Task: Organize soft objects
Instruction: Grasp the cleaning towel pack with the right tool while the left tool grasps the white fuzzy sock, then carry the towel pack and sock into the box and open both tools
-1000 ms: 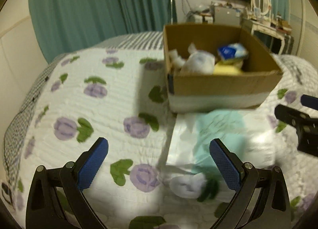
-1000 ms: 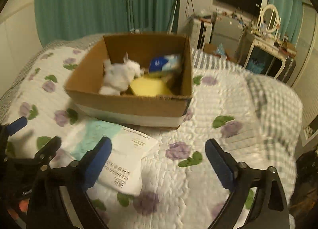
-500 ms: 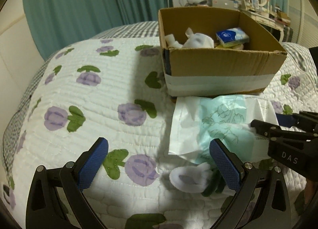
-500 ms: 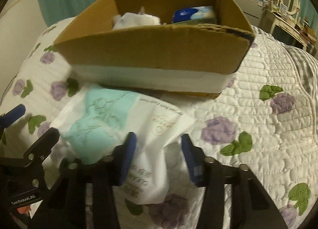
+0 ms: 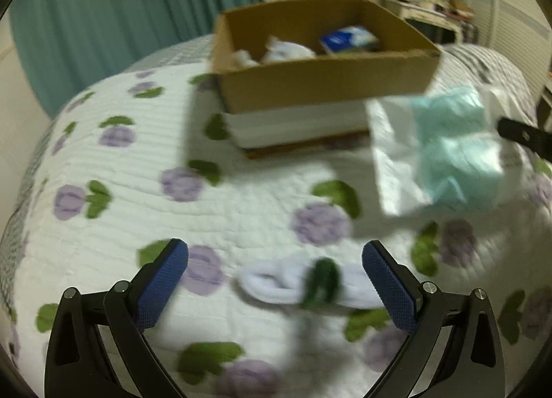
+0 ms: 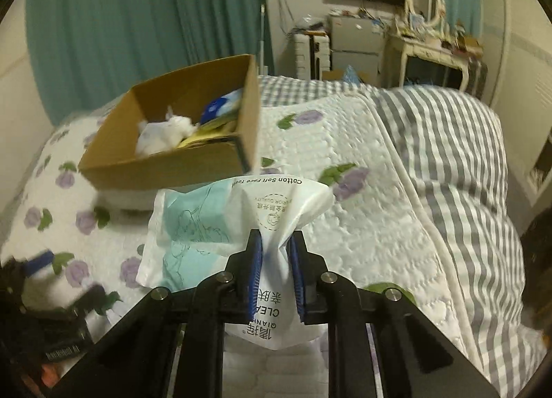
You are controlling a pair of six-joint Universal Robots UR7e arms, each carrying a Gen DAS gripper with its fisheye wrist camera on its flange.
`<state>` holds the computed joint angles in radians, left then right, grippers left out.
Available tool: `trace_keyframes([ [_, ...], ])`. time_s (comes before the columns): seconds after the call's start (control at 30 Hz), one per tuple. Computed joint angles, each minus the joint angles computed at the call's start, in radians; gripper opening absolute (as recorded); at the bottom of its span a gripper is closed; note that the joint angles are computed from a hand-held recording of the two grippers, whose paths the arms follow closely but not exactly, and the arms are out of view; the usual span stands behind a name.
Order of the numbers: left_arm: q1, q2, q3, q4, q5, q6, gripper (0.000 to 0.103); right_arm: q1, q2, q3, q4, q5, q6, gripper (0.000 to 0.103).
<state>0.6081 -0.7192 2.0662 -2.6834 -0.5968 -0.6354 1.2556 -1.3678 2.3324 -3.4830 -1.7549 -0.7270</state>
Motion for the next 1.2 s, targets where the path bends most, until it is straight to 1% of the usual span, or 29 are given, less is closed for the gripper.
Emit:
trace_keyframes([
  [0.07, 0.006, 0.015, -0.016, 0.02, -0.028, 0.009, 0.102, 0.001, 0.0, -0.004, 0.011, -0.002, 0.0, 0.016],
  [0.17, 0.025, 0.043, -0.048, 0.082, -0.043, -0.003, 0.102, 0.003, 0.012, -0.004, 0.015, -0.002, -0.021, 0.016],
  [0.23, 0.055, 0.054, -0.068, 0.098, -0.096, -0.001, 0.102, 0.001, 0.015, -0.002, 0.015, -0.001, -0.026, 0.016],
  [0.33, 0.074, 0.063, -0.073, 0.069, -0.127, -0.001, 0.102, -0.004, 0.015, -0.004, 0.026, 0.006, -0.022, 0.016],
  [0.37, 0.074, 0.063, -0.069, 0.051, -0.128, 0.004, 0.098, -0.004, 0.015, -0.005, 0.028, 0.006, -0.021, 0.016],
  [0.4, 0.074, 0.061, -0.062, 0.026, -0.137, 0.018, 0.092, -0.004, 0.016, -0.005, 0.028, 0.005, -0.02, 0.016],
  [0.43, 0.074, 0.058, -0.053, -0.01, -0.16, 0.044, 0.075, -0.003, 0.016, -0.005, 0.028, 0.005, -0.021, 0.016],
  [0.47, 0.07, 0.056, -0.045, -0.04, -0.173, 0.063, 0.066, -0.002, 0.017, -0.004, 0.025, 0.005, -0.023, 0.016],
  [0.5, 0.061, 0.057, -0.039, -0.051, -0.161, 0.071, 0.063, -0.002, 0.017, -0.003, 0.022, 0.006, -0.025, 0.016],
  [0.53, 0.055, 0.058, -0.034, -0.065, -0.157, 0.084, 0.049, 0.0, 0.017, -0.001, 0.02, 0.005, -0.025, 0.016],
  [0.57, 0.05, 0.057, -0.028, -0.083, -0.165, 0.101, 0.039, 0.001, 0.016, 0.001, 0.019, 0.005, -0.026, 0.016],
  [0.6, 0.043, 0.056, -0.025, -0.089, -0.166, 0.104, 0.038, 0.0, 0.014, 0.002, 0.018, 0.006, -0.027, 0.016],
  [0.63, 0.033, 0.054, -0.019, -0.093, -0.158, 0.108, 0.034, 0.002, 0.012, 0.004, 0.016, 0.005, -0.027, 0.016],
  [0.67, 0.026, 0.051, -0.015, -0.095, -0.153, 0.111, 0.018, 0.004, 0.01, 0.007, 0.014, 0.003, -0.029, 0.016],
  [0.7, 0.024, 0.046, -0.013, -0.099, -0.156, 0.119, 0.013, 0.008, 0.005, 0.011, 0.013, 0.002, -0.032, 0.016],
  [0.77, 0.013, 0.03, -0.005, -0.104, -0.17, 0.118, 0.013, 0.015, -0.005, 0.019, 0.006, -0.003, -0.035, 0.016],
  [0.87, -0.004, 0.003, 0.011, -0.129, -0.169, 0.133, 0.013, 0.025, -0.036, 0.037, -0.003, -0.006, -0.04, 0.016],
  [1.0, -0.054, -0.041, 0.039, -0.143, -0.147, 0.134, 0.013, 0.035, -0.086, 0.064, 0.0, -0.003, -0.037, 0.016],
  [1.13, -0.079, -0.092, 0.045, -0.137, -0.126, 0.155, 0.013, 0.056, -0.14, 0.091, 0.004, -0.008, -0.036, 0.016],
  [1.17, -0.068, -0.083, 0.022, -0.144, -0.118, 0.182, 0.013, 0.063, -0.15, 0.094, 0.005, -0.009, -0.035, 0.016],
  [1.2, -0.076, -0.095, 0.024, -0.139, -0.112, 0.186, 0.013, 0.072, -0.162, 0.097, 0.008, -0.01, -0.033, 0.016],
])
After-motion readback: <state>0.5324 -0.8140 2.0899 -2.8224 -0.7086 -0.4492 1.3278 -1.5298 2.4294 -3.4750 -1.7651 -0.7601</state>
